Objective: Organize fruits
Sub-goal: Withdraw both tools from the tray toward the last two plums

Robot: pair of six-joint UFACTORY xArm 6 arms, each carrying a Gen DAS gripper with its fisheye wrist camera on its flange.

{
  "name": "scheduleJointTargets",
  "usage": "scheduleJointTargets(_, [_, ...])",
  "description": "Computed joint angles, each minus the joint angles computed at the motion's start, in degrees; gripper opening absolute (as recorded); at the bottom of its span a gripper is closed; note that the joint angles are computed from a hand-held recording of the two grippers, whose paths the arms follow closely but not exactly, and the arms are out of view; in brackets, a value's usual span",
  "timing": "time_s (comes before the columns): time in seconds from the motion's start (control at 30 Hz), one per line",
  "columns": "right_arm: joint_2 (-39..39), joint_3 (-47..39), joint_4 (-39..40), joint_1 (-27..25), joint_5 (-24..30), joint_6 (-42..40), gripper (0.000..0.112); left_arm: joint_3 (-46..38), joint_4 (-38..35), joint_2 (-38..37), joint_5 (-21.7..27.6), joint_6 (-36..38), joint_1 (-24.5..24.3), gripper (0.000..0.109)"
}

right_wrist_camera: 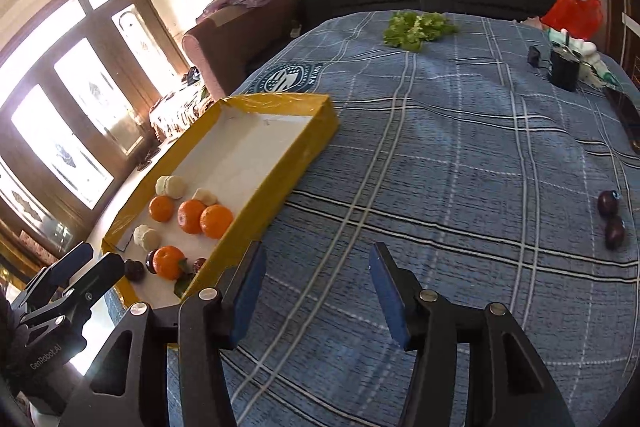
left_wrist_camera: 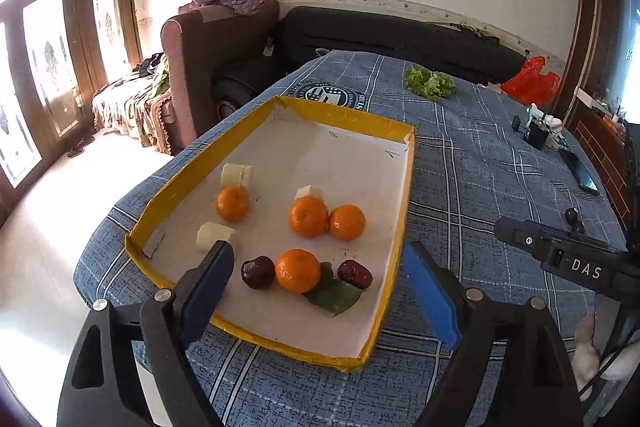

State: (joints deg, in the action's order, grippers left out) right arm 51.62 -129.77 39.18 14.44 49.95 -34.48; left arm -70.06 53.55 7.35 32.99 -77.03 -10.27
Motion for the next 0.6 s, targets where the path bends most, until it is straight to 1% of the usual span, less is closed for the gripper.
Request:
scheduleJointTargets(0.1, [-1.1, 2.0, 0.8, -0.8, -0.8, -1.0, 0.06, -0.7, -0.4, 0.6, 0.4, 1.0, -0.7, 0.086])
scheduleJointTargets(0.33, [-0.6, 2.2, 2.4, -2.9, -1.2, -0.9, 0.06, -2.7, -1.0, 2.2, 2.0, 2.6, -2.2, 0.086])
scheduleJointTargets(0.47, [0.9, -0.4, 2.2, -4.1, -0.9, 0.4, 0.06, -3.9, -2.7, 3.3, 1.5, 4.9, -2.6, 0.086])
scheduleJointTargets(0.6, [3.9, -5.6, 1.4, -5.9, -0.2, 3.1, 0.06, -5.5, -3.5, 4.8, 1.1, 6.6, -3.1, 0.086])
